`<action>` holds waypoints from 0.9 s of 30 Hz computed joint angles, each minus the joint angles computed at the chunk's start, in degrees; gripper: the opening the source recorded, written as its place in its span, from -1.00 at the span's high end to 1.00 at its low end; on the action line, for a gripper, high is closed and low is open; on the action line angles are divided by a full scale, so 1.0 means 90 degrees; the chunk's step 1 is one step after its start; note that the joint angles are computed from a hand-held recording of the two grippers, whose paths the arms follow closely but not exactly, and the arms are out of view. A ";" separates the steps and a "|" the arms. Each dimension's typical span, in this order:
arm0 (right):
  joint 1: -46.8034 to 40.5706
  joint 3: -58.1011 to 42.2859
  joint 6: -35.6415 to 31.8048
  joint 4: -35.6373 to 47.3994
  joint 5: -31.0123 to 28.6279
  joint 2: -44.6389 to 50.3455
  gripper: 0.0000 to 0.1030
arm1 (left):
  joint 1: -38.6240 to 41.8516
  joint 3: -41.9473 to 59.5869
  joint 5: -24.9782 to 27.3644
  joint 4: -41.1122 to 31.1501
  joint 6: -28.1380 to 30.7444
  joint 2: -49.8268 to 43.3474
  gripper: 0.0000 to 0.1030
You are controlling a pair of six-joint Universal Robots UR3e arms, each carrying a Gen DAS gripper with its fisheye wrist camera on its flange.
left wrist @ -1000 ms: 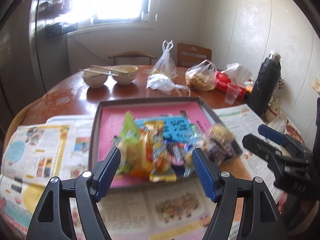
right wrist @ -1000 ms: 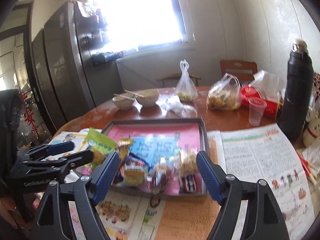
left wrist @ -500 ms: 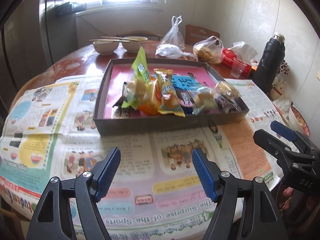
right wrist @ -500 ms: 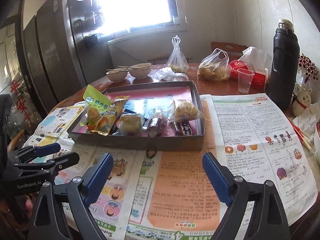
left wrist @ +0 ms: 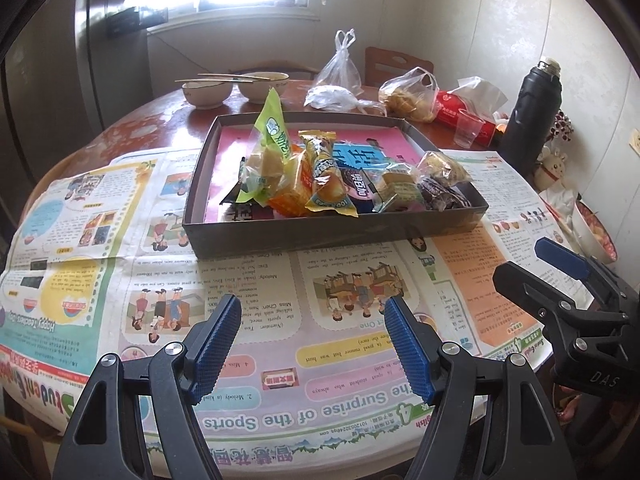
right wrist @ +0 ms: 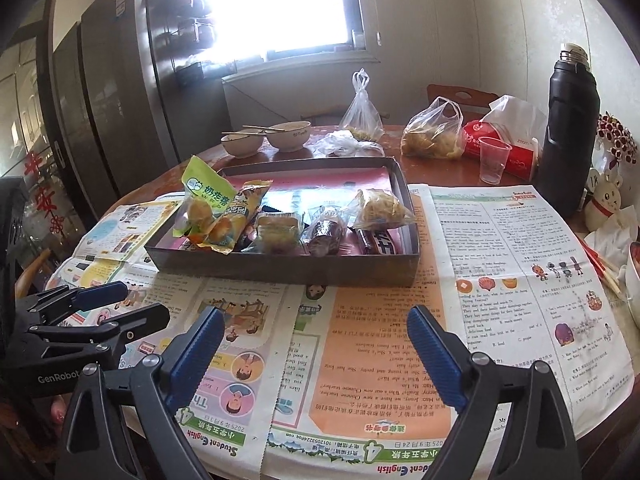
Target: Organize snacks
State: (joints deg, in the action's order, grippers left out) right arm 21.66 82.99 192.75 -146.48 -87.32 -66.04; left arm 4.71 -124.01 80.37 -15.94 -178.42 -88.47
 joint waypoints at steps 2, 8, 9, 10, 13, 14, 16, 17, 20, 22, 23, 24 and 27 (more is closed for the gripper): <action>-0.0012 0.0009 0.0013 0.0000 0.0020 -0.0006 -0.80 | -0.0012 0.0004 -0.0016 -0.0025 0.0019 0.0001 -0.47; -0.0038 0.0054 0.0049 -0.0020 0.0018 -0.0038 -0.80 | -0.0073 0.0048 0.0086 -0.0067 0.0008 -0.0039 -0.47; -0.0039 0.0057 0.0050 -0.0020 0.0013 -0.0038 -0.80 | -0.0079 0.0056 0.0105 -0.0071 0.0005 -0.0043 -0.47; -0.0043 0.0056 0.0058 -0.0010 0.0013 -0.0035 -0.80 | -0.0086 0.0065 0.0136 -0.0077 0.0006 -0.0050 -0.47; -0.0043 0.0054 0.0053 0.0000 0.0028 -0.0027 -0.81 | -0.0085 0.0074 0.0158 -0.0077 -0.0003 -0.0065 -0.47; -0.0039 0.0057 0.0050 0.0000 0.0017 -0.0026 -0.81 | -0.0087 0.0077 0.0174 -0.0068 -0.0004 -0.0071 -0.47; -0.0044 0.0056 0.0045 0.0005 0.0030 -0.0019 -0.81 | -0.0080 0.0065 0.0174 -0.0067 -0.0001 -0.0058 -0.47; -0.0039 0.0049 0.0048 0.0010 0.0025 -0.0013 -0.81 | -0.0082 0.0068 0.0178 -0.0067 -0.0001 -0.0062 -0.47; -0.0032 0.0036 0.0056 0.0016 0.0017 -0.0002 -0.81 | -0.0071 0.0068 0.0180 -0.0086 0.0004 -0.0049 -0.47; -0.0033 0.0030 0.0052 0.0020 0.0016 0.0001 -0.81 | -0.0073 0.0071 0.0183 -0.0089 0.0004 -0.0049 -0.47; -0.0030 0.0023 0.0051 0.0029 0.0009 0.0011 -0.81 | -0.0073 0.0071 0.0183 -0.0089 0.0004 -0.0049 -0.47; -0.0029 0.0022 0.0059 0.0027 0.0008 0.0018 -0.81 | -0.0080 0.0074 0.0205 -0.0091 0.0013 -0.0045 -0.47; -0.0020 0.0027 0.0062 0.0029 -0.0005 0.0021 -0.81 | -0.0080 0.0074 0.0207 -0.0094 0.0041 -0.0038 -0.47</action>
